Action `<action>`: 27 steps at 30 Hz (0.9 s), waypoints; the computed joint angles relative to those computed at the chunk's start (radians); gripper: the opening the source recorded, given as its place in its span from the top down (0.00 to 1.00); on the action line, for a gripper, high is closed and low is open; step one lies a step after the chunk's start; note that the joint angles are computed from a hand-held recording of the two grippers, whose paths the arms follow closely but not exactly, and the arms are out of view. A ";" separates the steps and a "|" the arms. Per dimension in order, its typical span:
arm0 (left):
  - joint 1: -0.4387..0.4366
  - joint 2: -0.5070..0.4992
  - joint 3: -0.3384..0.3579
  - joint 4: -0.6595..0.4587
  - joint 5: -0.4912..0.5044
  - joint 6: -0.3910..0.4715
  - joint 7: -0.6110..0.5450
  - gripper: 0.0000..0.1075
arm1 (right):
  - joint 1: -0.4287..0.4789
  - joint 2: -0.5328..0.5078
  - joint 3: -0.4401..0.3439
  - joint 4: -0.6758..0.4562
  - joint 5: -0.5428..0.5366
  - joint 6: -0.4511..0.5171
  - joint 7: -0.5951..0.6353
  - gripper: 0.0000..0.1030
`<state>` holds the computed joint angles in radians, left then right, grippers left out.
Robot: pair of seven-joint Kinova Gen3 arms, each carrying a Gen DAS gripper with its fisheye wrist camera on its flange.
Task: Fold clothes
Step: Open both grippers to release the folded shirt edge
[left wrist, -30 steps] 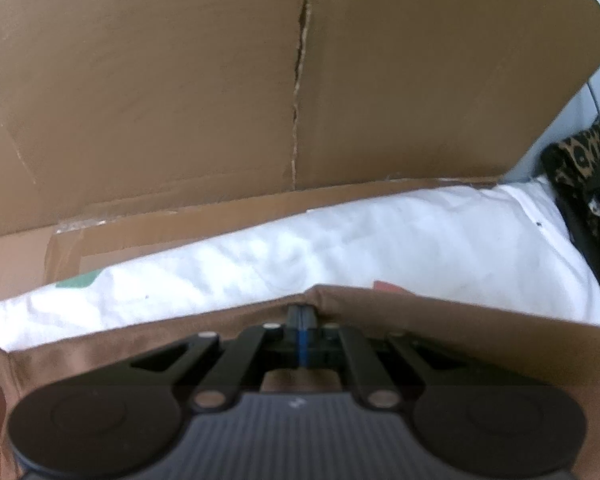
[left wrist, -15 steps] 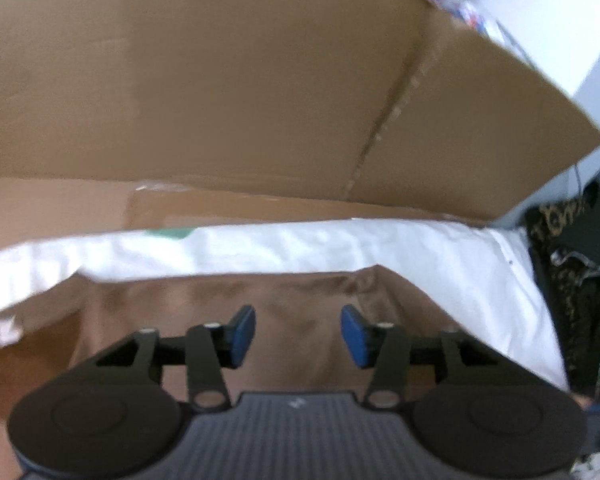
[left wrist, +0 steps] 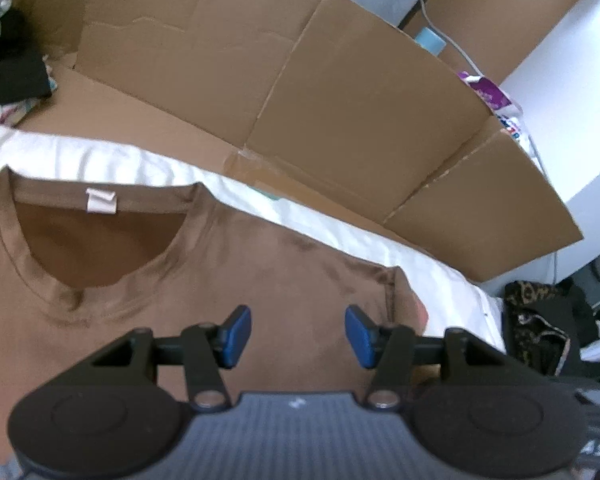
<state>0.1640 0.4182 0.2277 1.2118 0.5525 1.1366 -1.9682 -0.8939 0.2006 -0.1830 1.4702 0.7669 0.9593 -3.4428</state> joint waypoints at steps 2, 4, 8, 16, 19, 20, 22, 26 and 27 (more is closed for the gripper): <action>-0.009 0.002 -0.003 0.002 0.002 0.007 0.000 0.49 | 0.006 0.019 0.000 -0.016 -0.012 -0.006 0.024 1.00; -0.021 0.005 -0.006 0.008 0.010 0.008 0.000 0.49 | 0.009 0.037 0.006 -0.028 -0.034 -0.014 0.042 1.00; -0.039 0.010 -0.012 0.018 0.016 -0.001 0.000 0.49 | 0.011 0.073 0.025 -0.053 -0.064 -0.041 0.097 1.00; -0.052 0.016 -0.024 0.010 -0.013 -0.003 0.004 0.49 | 0.013 0.161 0.075 -0.125 -0.147 -0.067 0.191 0.96; -0.057 0.014 -0.025 0.024 -0.015 -0.013 0.009 0.49 | 0.008 0.162 0.097 -0.116 -0.174 -0.094 0.187 0.94; -0.059 0.013 -0.025 0.028 -0.015 -0.014 0.008 0.49 | 0.002 0.154 0.105 -0.108 -0.172 -0.101 0.178 0.93; -0.062 0.012 -0.024 0.035 -0.015 -0.017 0.006 0.49 | -0.014 0.140 0.112 -0.104 -0.156 -0.084 0.174 0.76; -0.068 0.009 -0.013 0.054 0.000 -0.024 -0.022 0.49 | -0.033 0.100 0.108 -0.086 -0.116 -0.034 0.149 0.72; -0.068 0.009 -0.010 0.059 0.003 -0.027 -0.035 0.49 | -0.035 0.090 0.104 -0.080 -0.104 -0.020 0.140 0.72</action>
